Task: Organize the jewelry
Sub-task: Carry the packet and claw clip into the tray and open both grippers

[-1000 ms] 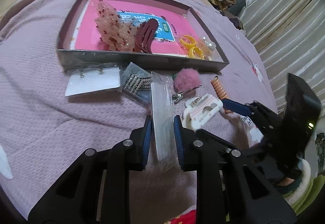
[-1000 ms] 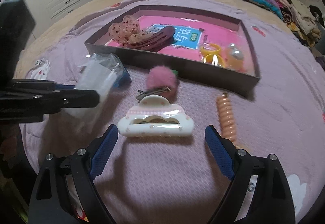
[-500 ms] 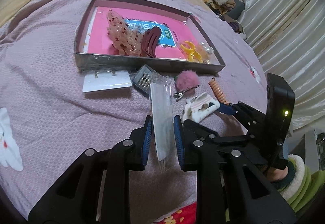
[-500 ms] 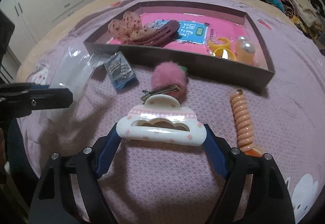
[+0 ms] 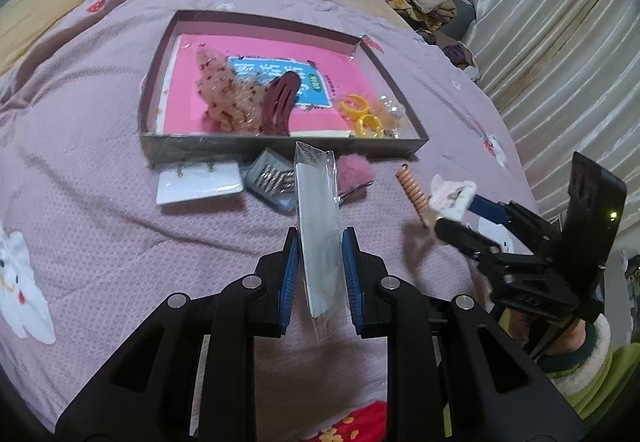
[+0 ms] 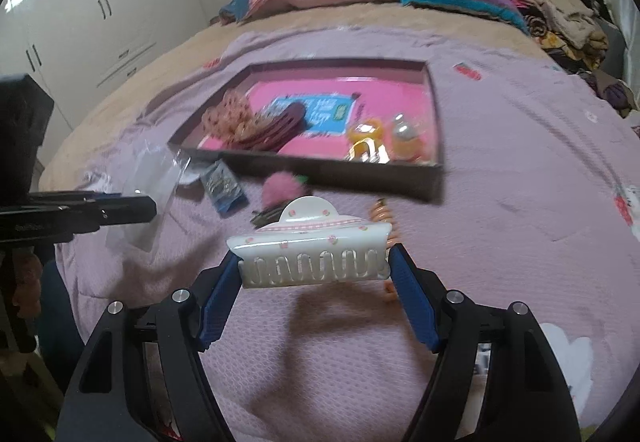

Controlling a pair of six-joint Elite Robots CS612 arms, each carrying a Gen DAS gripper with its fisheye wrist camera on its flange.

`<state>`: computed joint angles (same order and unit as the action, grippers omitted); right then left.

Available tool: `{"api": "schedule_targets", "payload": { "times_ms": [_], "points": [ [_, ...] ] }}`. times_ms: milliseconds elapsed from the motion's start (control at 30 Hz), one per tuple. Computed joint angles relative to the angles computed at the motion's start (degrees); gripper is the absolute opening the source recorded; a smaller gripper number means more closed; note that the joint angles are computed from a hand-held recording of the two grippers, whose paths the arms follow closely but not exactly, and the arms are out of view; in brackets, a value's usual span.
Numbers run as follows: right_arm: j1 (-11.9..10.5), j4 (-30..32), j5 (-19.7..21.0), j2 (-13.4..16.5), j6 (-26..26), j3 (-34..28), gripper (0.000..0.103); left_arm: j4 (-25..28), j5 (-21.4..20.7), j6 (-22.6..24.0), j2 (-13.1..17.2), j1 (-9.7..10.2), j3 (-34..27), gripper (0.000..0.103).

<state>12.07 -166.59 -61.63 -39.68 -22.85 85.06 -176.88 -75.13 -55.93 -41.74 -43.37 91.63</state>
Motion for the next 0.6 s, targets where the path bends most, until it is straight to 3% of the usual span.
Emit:
{"api": "schedule_targets", "payload": {
  "times_ms": [600],
  "points": [
    [-2.8, -4.6, 1.5, -1.0, 4.2, -2.6, 0.071, 5.1, 1.2, 7.5, 1.5, 1.07, -8.6, 0.014]
  ]
}}
